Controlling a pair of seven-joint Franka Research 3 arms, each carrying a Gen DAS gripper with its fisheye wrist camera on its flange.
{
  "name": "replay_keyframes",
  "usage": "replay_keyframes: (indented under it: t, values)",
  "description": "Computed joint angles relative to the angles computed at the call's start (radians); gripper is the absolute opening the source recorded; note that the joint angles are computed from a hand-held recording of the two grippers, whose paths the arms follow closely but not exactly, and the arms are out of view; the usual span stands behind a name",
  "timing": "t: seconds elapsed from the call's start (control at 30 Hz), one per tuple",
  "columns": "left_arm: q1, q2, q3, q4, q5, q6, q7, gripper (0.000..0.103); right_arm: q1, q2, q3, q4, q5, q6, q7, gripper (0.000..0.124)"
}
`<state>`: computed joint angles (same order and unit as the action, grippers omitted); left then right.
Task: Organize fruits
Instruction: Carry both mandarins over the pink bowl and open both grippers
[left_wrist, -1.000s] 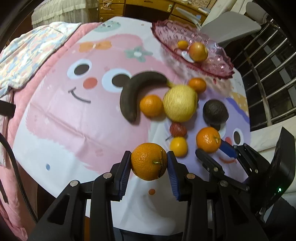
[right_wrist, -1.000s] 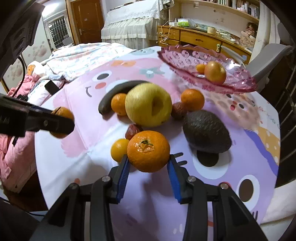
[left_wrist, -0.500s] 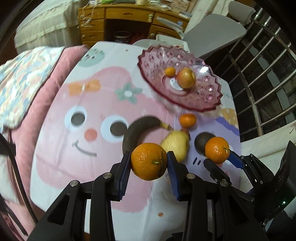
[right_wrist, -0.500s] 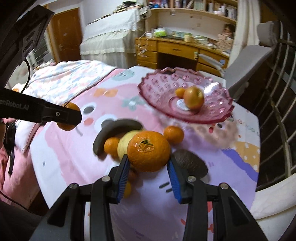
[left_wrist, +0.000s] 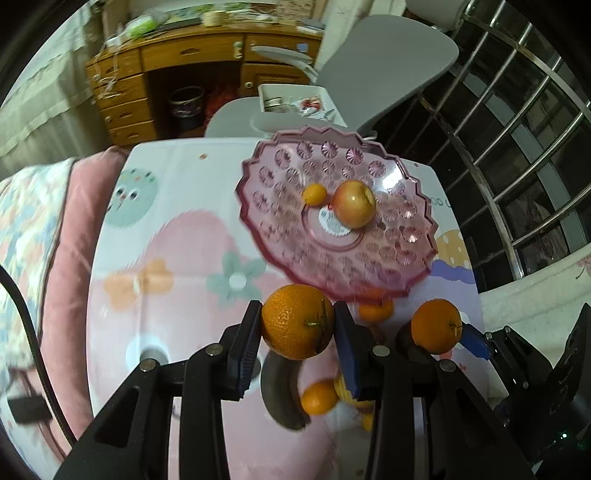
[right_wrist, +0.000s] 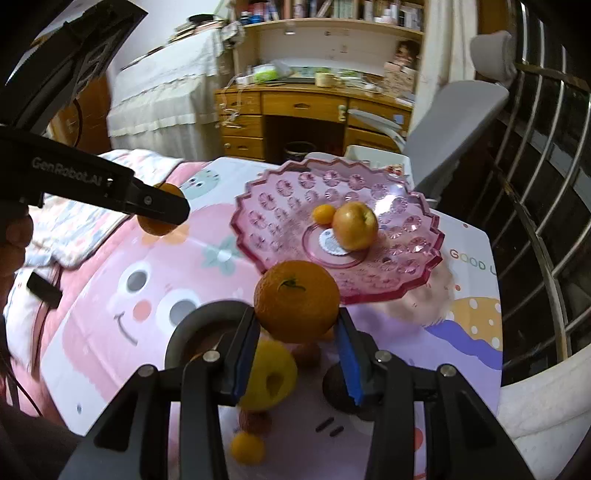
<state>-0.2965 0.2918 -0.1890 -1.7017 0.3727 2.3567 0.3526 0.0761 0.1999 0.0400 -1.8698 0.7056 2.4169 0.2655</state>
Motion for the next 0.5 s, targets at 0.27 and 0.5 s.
replay_keyframes:
  t: [0.27, 0.5]
  values:
    - [0.056, 0.093, 0.005, 0.051, -0.066, 0.11, 0.133, 0.037, 0.039, 0.084, 0.008, 0.069, -0.095, 0.089, 0.18, 0.042]
    - [0.077, 0.172, -0.009, 0.107, -0.154, 0.12, 0.239, 0.037, 0.051, 0.148, 0.013, 0.132, -0.185, 0.105, 0.299, 0.042]
